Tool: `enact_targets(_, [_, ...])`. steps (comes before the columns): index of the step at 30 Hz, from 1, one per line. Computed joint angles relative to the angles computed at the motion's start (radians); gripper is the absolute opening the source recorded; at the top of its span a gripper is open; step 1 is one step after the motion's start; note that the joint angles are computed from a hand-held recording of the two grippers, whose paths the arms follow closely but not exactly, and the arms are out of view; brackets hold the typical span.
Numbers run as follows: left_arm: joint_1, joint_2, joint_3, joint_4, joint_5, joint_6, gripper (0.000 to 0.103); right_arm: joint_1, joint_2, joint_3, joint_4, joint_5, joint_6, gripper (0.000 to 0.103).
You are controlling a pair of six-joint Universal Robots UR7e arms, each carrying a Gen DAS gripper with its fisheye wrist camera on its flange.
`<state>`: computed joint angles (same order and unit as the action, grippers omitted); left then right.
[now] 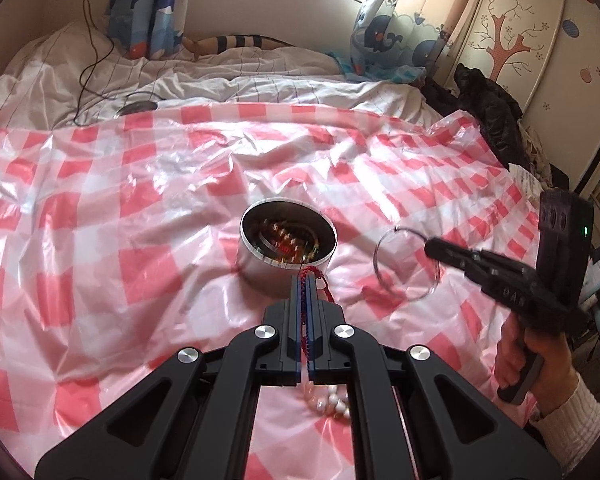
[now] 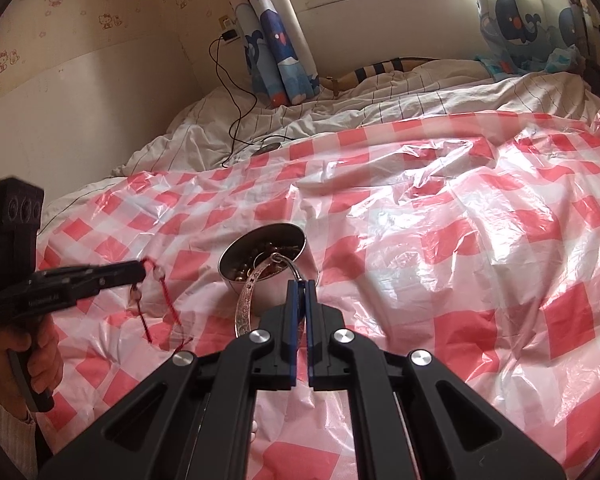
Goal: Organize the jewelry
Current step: 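Drop the red cord bracelet from the left gripper into the tin while the right carries the bangle over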
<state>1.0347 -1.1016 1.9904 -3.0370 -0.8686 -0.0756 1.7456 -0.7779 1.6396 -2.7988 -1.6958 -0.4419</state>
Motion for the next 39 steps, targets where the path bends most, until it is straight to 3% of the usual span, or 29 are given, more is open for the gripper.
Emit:
enact_targets(13, [0.061,0.143,-0.227,0.008,-0.088,0.041,0.002,-0.009,-0.008,0.001,-0.018,0.014,0.016,0.004])
enact_targets(21, [0.107,0.208,-0.298,0.022,-0.056,0.019,0.002,-0.009,-0.009,0.0,-0.016,0.015,0.014,0.004])
enact_targets(27, [0.116,0.245,-0.337,0.046,0.033,0.033,0.002,-0.009,-0.007,-0.001,-0.007,0.015,0.014,0.004])
enact_targets(29, [0.124,0.242,-0.342,0.079,0.017,0.015,0.002,-0.008,-0.005,-0.002,-0.007,0.014,0.014,0.004])
enact_targets(32, [0.134,0.243,-0.368,0.238,-0.007,-0.009,0.002,-0.008,-0.004,-0.002,-0.003,0.01,0.015,0.004])
enact_targets(34, [0.128,0.253,-0.381,0.337,0.026,-0.016,0.003,-0.007,-0.004,0.001,-0.004,0.008,0.014,0.005])
enact_targets(37, [0.113,0.243,-0.353,0.343,0.054,-0.005,0.013,-0.008,-0.003,0.0,-0.006,0.006,0.011,0.005])
enact_targets(39, [0.101,0.22,-0.321,0.31,0.06,-0.007,0.031,-0.007,0.004,-0.006,-0.014,0.0,0.007,0.005])
